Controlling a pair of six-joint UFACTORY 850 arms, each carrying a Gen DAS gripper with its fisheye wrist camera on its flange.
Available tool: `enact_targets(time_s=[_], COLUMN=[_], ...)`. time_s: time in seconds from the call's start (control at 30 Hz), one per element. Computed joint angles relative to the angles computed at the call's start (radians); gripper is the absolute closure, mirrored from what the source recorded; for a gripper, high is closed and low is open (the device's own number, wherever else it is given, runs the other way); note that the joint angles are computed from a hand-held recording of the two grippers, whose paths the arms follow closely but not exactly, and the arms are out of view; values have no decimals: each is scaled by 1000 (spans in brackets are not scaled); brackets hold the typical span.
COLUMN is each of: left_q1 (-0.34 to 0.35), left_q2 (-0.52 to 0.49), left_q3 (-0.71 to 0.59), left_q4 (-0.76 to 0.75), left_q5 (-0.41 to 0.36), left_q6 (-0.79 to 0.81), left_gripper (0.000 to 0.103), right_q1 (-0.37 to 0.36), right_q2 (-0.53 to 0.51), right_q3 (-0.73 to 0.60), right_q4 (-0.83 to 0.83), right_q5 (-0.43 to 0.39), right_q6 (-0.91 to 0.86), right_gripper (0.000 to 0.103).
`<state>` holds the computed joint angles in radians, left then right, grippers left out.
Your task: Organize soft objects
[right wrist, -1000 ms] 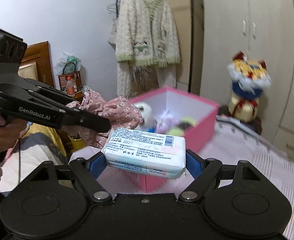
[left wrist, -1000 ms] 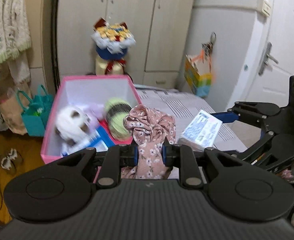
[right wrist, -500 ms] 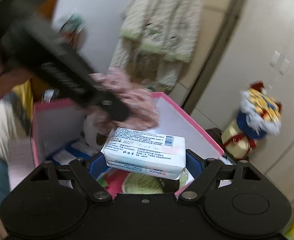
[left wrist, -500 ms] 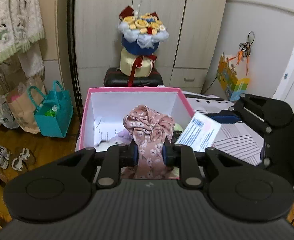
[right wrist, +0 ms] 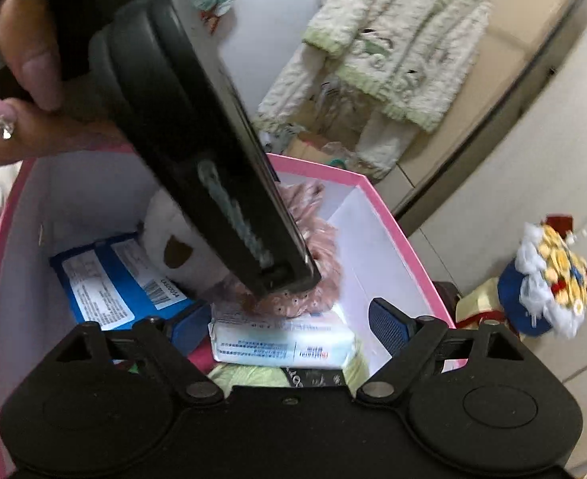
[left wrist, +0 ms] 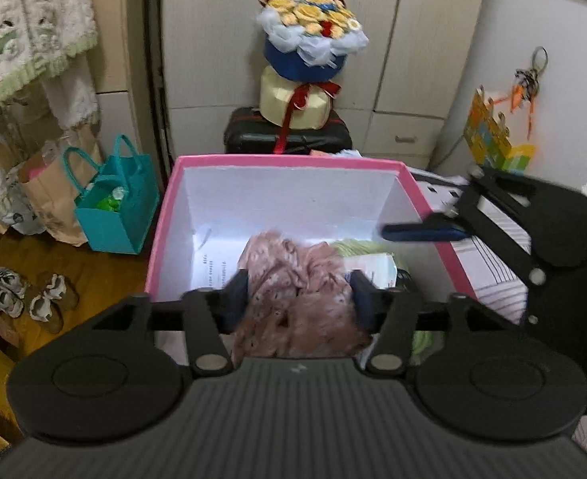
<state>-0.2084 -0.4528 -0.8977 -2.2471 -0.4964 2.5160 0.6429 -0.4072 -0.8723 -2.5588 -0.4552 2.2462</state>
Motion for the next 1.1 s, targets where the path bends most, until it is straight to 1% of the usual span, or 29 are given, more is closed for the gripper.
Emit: enact_targets(time_s=[0.13, 0.27, 0.37, 0.47, 0.6, 0.67, 0.73, 0.8, 0.87, 0.97, 1.0, 1.03, 1.07, 1.1], left_q1=[23, 45, 54, 49, 52, 53, 50, 44, 33, -9, -20, -30, -31, -28], left_q2=[37, 81, 110, 145, 205, 243, 280, 316, 349, 401, 415, 429, 439, 450], left_q3=[54, 121, 162, 204, 265, 300, 333, 361, 383, 410, 414, 420, 431, 448], left_q4=[-51, -64, -61, -97, -115, -126, -149, -177, -207, -326, -361, -386, -398, -403], left_q5=[-63, -123, -143, -150, -168, -180, -186, -184, -162, -74, -42, -20, -26, -50], left_q6=[67, 111, 120, 170, 213, 238, 264, 286, 305, 356, 368, 382, 398, 415], left_gripper=[37, 32, 28, 27, 21, 16, 7, 4, 3, 0, 0, 0, 0, 0], right_q1=[29, 58, 101, 119, 144, 162, 183, 202, 223, 254, 268, 281, 291, 302], right_q2=[53, 133, 171, 183, 198, 219, 247, 278, 301, 331, 338, 346, 354, 359], right_q3=[91, 195, 255, 285, 303, 317, 342, 368, 386, 411, 418, 423, 427, 428], right_q4=[-32, -76, -9, 15, 96, 138, 175, 208, 257, 342, 371, 410, 449, 495], right_q5=[-119, -232, -315, -350, -362, -368, -380, -392, -405, -431, -440, -444, -447, -449], right_q6=[192, 494, 642, 746, 739, 730, 737, 739, 726, 712, 715, 715, 709, 697], right_gripper=[14, 13, 13, 13, 13, 13, 13, 13, 13, 12, 7, 5, 2, 2])
